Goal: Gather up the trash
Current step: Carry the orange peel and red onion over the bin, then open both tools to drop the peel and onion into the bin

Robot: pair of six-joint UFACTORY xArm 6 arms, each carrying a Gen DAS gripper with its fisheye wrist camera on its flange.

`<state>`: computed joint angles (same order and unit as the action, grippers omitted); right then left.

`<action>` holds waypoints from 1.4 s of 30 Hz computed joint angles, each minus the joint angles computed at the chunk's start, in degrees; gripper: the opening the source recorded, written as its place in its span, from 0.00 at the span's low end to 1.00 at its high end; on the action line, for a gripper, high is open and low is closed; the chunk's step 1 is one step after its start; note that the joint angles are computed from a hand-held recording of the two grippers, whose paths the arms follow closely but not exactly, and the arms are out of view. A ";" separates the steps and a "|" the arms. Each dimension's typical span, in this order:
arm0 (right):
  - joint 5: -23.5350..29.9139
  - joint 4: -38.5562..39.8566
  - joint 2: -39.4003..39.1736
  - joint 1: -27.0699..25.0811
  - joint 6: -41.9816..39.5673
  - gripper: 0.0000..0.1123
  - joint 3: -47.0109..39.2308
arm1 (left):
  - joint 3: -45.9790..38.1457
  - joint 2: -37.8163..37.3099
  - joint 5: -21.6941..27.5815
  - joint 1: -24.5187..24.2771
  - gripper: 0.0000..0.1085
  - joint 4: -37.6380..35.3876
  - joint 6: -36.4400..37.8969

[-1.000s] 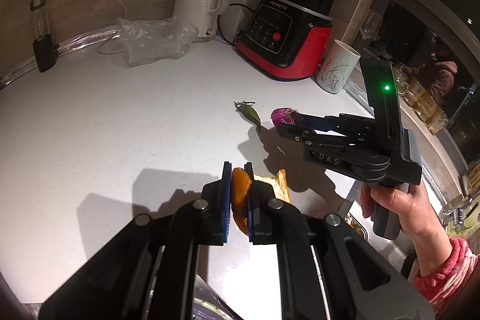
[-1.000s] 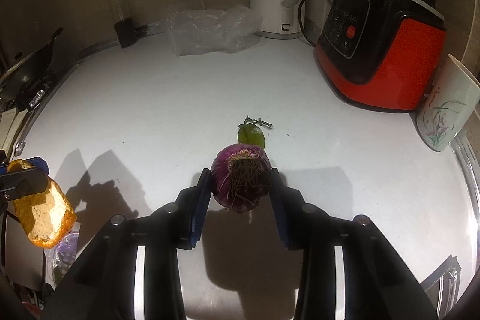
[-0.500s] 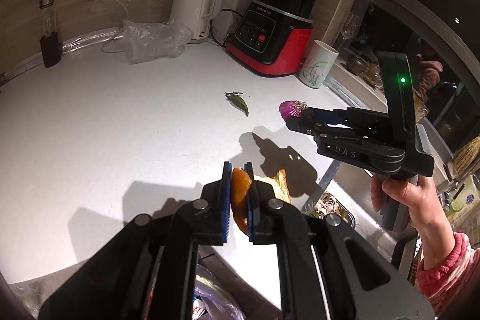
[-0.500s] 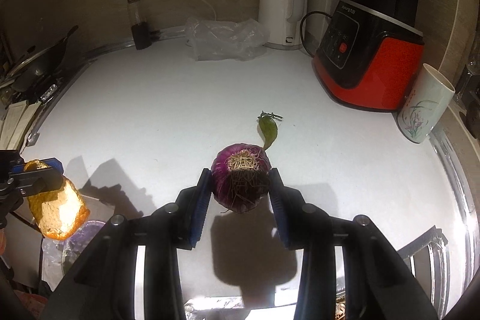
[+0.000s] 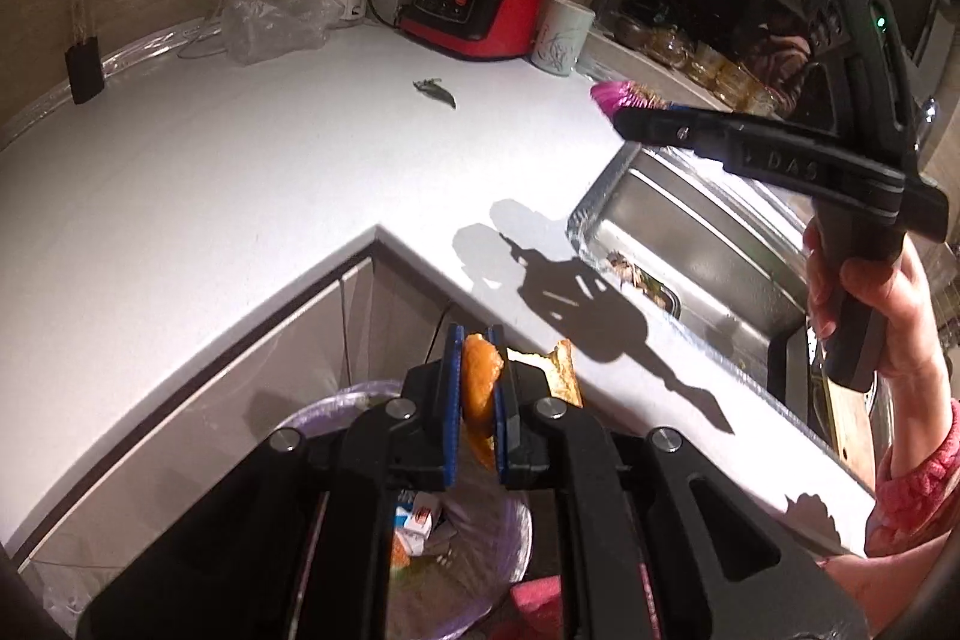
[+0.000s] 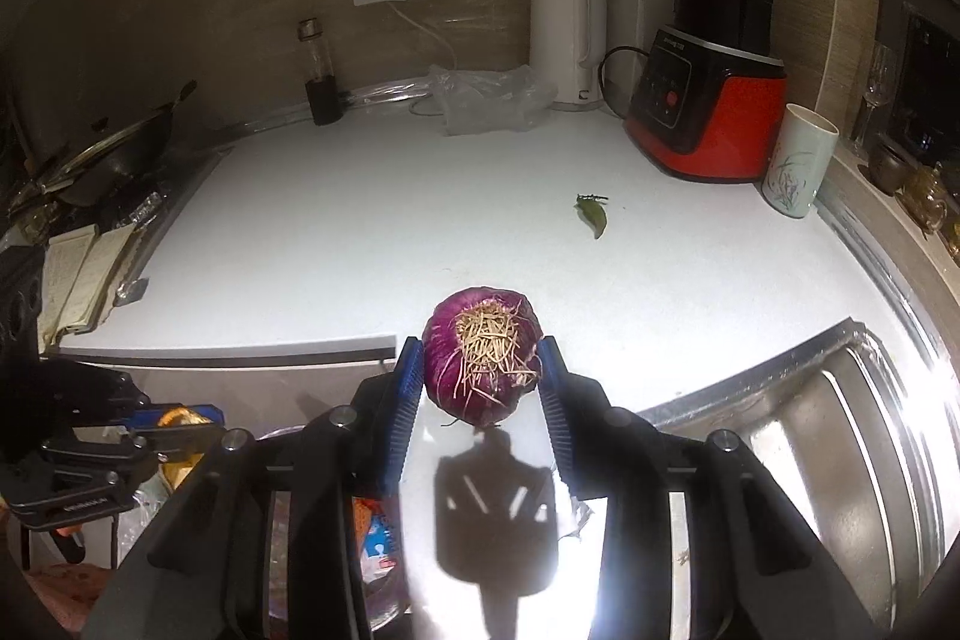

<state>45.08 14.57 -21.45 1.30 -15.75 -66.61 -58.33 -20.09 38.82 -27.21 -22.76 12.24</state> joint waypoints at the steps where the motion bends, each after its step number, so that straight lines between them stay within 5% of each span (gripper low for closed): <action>1: 0.06 -1.56 -1.60 0.98 2.32 0.35 1.24 | 1.84 -1.54 0.82 0.57 0.07 -0.84 1.55; 12: 4.29 -18.85 -13.43 11.85 27.06 0.35 9.00 | 17.61 -10.02 7.57 6.60 0.07 -3.55 14.66; 26: 13.28 -30.69 -17.02 21.16 41.54 0.35 7.95 | 20.94 -1.88 6.08 8.50 0.08 -3.61 21.73; 28: 13.98 -31.36 -17.04 21.91 42.46 0.35 7.68 | 20.73 -0.86 6.58 8.28 0.13 -2.53 20.57; 30: 14.52 -31.88 -17.01 22.51 42.99 0.35 7.45 | 21.62 -1.06 6.02 7.79 0.44 -0.68 18.54; 32: 14.77 -32.31 -16.75 22.92 43.31 0.35 7.13 | 22.30 -1.38 5.37 7.29 0.58 -0.04 17.46; 42: 14.61 -31.73 -17.89 23.06 43.68 0.35 8.60 | 21.77 -6.12 4.70 8.16 0.79 0.79 13.32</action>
